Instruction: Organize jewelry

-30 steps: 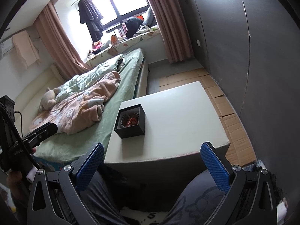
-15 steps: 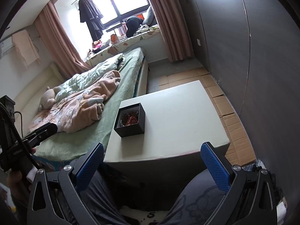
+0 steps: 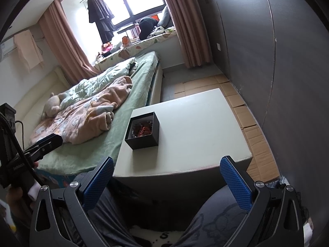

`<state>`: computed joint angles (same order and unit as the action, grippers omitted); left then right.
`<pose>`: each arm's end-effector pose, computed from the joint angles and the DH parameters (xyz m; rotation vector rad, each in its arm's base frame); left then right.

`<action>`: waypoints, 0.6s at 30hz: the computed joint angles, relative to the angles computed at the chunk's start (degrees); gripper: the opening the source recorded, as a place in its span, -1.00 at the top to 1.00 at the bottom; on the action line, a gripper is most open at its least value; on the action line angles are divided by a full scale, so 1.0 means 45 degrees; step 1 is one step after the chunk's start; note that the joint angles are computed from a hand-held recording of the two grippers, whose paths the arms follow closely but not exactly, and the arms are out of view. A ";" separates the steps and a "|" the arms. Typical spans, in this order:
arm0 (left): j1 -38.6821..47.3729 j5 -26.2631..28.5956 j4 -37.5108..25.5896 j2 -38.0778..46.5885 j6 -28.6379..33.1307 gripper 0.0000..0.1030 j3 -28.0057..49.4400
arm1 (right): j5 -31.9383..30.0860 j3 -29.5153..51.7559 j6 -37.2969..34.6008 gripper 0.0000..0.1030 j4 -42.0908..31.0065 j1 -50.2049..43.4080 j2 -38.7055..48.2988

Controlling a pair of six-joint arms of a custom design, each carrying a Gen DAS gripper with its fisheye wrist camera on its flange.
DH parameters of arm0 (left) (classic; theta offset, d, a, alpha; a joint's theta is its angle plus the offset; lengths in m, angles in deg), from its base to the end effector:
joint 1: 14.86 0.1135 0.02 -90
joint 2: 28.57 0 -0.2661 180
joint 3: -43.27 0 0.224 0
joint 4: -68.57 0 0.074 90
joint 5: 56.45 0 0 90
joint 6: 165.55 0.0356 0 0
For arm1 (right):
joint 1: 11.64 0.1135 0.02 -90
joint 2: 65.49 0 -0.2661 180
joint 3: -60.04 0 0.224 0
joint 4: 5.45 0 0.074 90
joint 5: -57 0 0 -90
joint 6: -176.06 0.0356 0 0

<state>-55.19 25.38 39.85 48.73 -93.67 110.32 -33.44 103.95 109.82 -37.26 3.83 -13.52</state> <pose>0.2067 -0.1688 0.2645 0.3614 2.2429 -0.3876 0.1560 0.0435 0.2214 0.1617 2.2881 0.3684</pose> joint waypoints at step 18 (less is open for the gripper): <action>-0.0038 0.0081 0.0293 -0.0140 -0.0007 -0.99 -0.0229 | 0.0034 0.0214 0.0038 -1.00 -0.0215 0.0163 0.0166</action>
